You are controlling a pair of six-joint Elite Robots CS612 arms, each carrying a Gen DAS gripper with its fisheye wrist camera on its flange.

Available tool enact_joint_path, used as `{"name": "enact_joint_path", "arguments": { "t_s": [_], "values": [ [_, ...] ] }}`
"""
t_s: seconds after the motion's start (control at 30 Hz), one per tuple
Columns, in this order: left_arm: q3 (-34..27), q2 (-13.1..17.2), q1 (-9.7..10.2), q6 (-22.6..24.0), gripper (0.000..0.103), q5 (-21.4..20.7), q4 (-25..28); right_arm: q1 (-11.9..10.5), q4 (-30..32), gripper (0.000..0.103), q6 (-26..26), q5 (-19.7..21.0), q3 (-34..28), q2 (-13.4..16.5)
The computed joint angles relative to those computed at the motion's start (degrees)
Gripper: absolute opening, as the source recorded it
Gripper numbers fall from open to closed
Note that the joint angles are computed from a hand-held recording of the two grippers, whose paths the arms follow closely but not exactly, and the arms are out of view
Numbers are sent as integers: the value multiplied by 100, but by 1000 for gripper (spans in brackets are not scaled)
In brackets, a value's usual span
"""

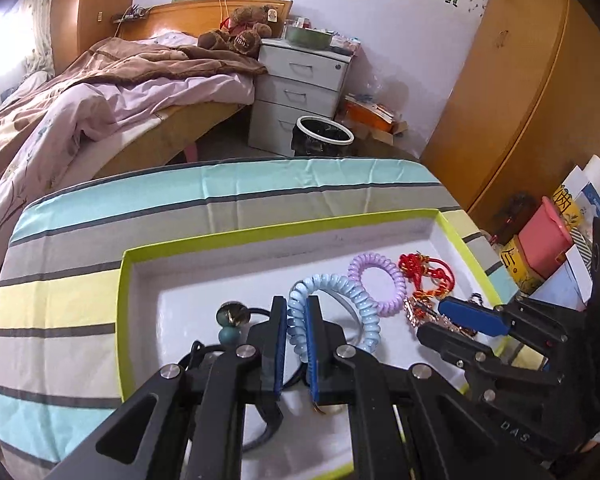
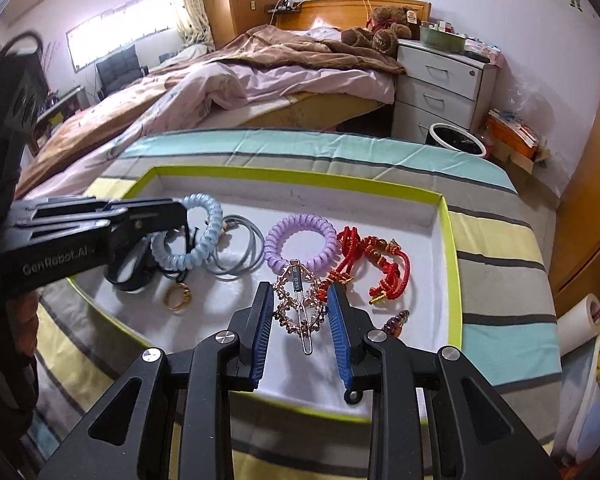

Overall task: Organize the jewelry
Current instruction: 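Carry the blue coil and gold hairpin into the tray, then open both tools to release the coil and hairpin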

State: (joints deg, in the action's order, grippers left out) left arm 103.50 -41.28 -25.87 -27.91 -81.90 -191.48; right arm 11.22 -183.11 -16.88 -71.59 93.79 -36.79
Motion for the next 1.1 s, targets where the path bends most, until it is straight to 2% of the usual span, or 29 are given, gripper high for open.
{"name": "enact_joint_path", "arguments": {
  "t_s": [0.33,0.63,0.67,0.77,0.9,1.0,1.07,1.1],
  "values": [
    [-147,113,40,-99,9,-82,189,50,-3,29,-211,-233,-24,39],
    [-113,92,65,-227,9,-86,226,55,-86,29,-134,-269,-18,44],
    [-111,87,64,-233,10,-86,226,52,-99,30,-121,-271,-15,41],
    [-81,67,55,-218,12,-88,174,39,-175,42,-83,-226,15,28],
    [-26,30,39,-247,14,-69,153,43,-172,43,-35,-252,16,21],
    [60,-29,17,-333,21,-9,107,36,-262,43,26,-231,61,-4],
    [136,-84,-19,-366,32,109,59,30,-318,43,51,-235,105,-29],
    [177,-116,-45,-372,32,184,46,30,-362,43,80,-265,131,-40]
  ]
}}
